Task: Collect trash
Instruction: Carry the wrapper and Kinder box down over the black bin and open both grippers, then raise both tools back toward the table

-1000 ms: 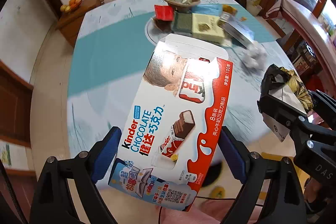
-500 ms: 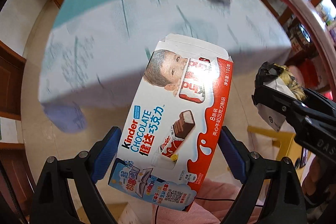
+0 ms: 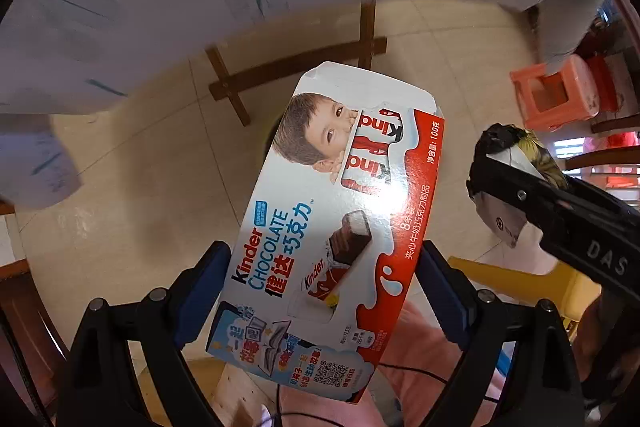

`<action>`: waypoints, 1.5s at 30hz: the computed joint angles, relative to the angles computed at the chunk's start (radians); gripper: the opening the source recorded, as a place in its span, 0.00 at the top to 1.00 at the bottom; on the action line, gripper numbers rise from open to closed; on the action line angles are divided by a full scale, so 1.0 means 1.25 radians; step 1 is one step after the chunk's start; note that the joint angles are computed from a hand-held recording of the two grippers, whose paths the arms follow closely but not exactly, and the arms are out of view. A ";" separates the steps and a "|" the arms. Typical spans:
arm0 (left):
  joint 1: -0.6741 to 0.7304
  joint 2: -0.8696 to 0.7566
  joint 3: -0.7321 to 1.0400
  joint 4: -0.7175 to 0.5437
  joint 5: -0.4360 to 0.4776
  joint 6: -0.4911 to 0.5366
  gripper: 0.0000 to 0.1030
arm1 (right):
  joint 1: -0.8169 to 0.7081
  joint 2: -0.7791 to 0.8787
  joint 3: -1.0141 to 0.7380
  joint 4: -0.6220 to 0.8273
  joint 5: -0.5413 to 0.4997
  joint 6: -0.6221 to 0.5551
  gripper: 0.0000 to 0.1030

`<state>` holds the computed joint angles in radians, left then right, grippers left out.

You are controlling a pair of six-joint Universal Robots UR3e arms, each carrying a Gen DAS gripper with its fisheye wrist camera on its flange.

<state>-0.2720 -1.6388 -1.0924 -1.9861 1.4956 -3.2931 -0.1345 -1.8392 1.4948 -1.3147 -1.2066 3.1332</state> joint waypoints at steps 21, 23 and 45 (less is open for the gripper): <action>0.083 0.023 -0.440 0.416 -0.026 0.056 0.05 | 0.071 0.057 0.338 -0.435 -0.011 0.154 0.44; 0.089 0.026 -0.448 0.421 -0.029 0.060 0.05 | 0.073 0.063 0.342 -0.447 -0.007 0.157 0.44; 0.111 0.075 -0.120 0.102 -0.017 0.066 0.05 | 0.081 0.071 -0.009 -0.116 -0.018 0.130 0.28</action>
<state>-0.1326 -1.5447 -1.2424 -1.8588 1.4742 -3.2100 -0.0332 -1.7500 1.4838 -1.4591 -1.2292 3.2954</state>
